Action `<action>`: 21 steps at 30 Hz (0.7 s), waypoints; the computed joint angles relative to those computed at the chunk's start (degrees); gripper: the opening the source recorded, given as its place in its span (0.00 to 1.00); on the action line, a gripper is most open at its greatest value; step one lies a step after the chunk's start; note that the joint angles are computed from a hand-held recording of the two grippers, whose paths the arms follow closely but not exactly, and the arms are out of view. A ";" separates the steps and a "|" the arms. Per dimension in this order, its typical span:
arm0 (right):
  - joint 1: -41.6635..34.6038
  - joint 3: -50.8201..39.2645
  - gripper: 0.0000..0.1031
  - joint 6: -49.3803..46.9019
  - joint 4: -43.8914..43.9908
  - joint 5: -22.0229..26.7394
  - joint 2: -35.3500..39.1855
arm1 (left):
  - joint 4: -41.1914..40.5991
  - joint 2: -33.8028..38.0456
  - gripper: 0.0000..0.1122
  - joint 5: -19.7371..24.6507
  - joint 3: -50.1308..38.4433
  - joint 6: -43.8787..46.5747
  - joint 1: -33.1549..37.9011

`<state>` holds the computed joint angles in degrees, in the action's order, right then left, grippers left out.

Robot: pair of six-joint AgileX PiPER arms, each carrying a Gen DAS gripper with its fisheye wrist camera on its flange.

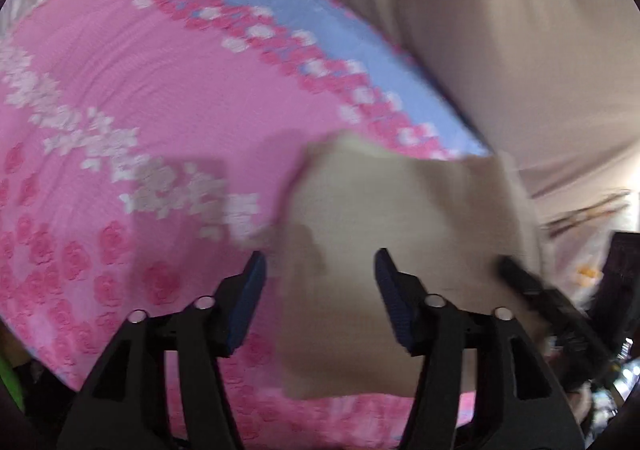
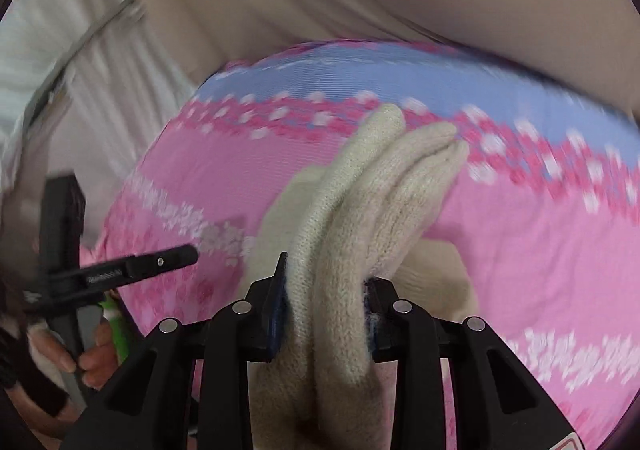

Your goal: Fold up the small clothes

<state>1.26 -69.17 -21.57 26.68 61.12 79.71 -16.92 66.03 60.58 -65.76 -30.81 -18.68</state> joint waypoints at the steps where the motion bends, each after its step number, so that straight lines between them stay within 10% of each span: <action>1: 2.66 0.89 0.28 0.52 -0.44 -1.56 0.10 | -3.21 -1.11 0.64 -0.99 0.52 2.34 0.86; 9: 1.87 3.23 0.28 -2.31 1.36 -3.03 0.00 | 2.43 -3.60 0.73 -2.02 3.46 -6.08 -2.54; 13: -13.12 9.22 0.83 -11.45 1.60 -8.07 2.47 | 4.58 -1.91 0.73 -2.52 4.79 -7.91 -2.95; 21: -38.40 12.69 0.80 -16.87 15.47 7.20 16.86 | -2.15 2.32 0.76 -5.86 11.19 -4.14 -2.01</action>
<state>-37.14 -56.48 -38.44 42.16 68.32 96.57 -19.06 68.35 54.72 -54.57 -34.95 -20.69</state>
